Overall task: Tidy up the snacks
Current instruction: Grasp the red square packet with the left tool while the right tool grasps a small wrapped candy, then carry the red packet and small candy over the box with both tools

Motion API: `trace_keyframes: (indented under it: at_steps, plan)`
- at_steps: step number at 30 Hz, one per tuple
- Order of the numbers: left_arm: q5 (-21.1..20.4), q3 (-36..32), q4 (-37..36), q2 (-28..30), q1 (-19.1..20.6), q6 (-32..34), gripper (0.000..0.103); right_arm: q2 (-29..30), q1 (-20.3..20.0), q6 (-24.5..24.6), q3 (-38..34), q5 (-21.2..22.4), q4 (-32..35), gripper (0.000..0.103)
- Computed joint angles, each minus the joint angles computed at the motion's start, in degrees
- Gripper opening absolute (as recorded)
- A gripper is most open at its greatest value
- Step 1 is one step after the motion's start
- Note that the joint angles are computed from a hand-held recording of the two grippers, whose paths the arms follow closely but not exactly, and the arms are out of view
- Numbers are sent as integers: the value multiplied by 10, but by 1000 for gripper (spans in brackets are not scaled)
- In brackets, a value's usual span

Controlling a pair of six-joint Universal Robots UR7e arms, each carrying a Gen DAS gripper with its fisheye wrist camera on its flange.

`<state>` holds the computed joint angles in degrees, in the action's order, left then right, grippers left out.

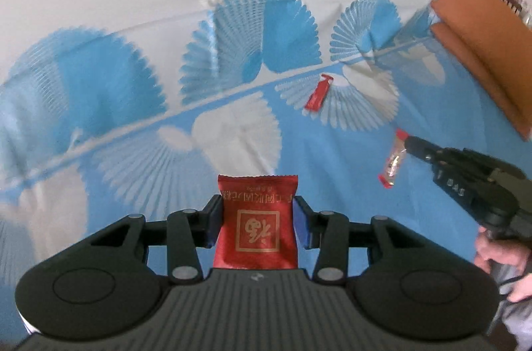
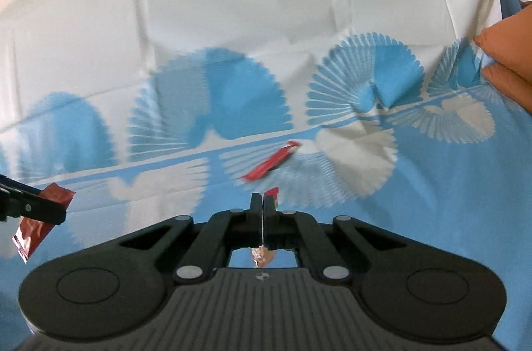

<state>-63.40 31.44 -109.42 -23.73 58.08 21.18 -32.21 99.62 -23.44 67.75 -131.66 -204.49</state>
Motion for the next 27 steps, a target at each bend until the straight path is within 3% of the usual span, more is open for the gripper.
trace_keyframes:
  at_steps: [2,4,8,16,24,27]
  plan:
    - [12,83,-28,-58,-2,-11,49,7,17,22,9,-30,-23,0]
    - [22,125,-34,-90,-3,-33,49,-2,24,83,33,-42,-4,0]
    - [18,181,-21,-153,0,-82,49,-7,47,97,62,-50,-30,0]
    - [36,300,-52,-290,-14,-96,49,-24,133,55,106,-62,-79,0]
    - [65,383,-66,-433,-27,-104,49,17,232,-35,81,-87,-104,0]
    - [86,407,-76,-479,-29,-99,49,35,261,-32,66,-80,-89,0]
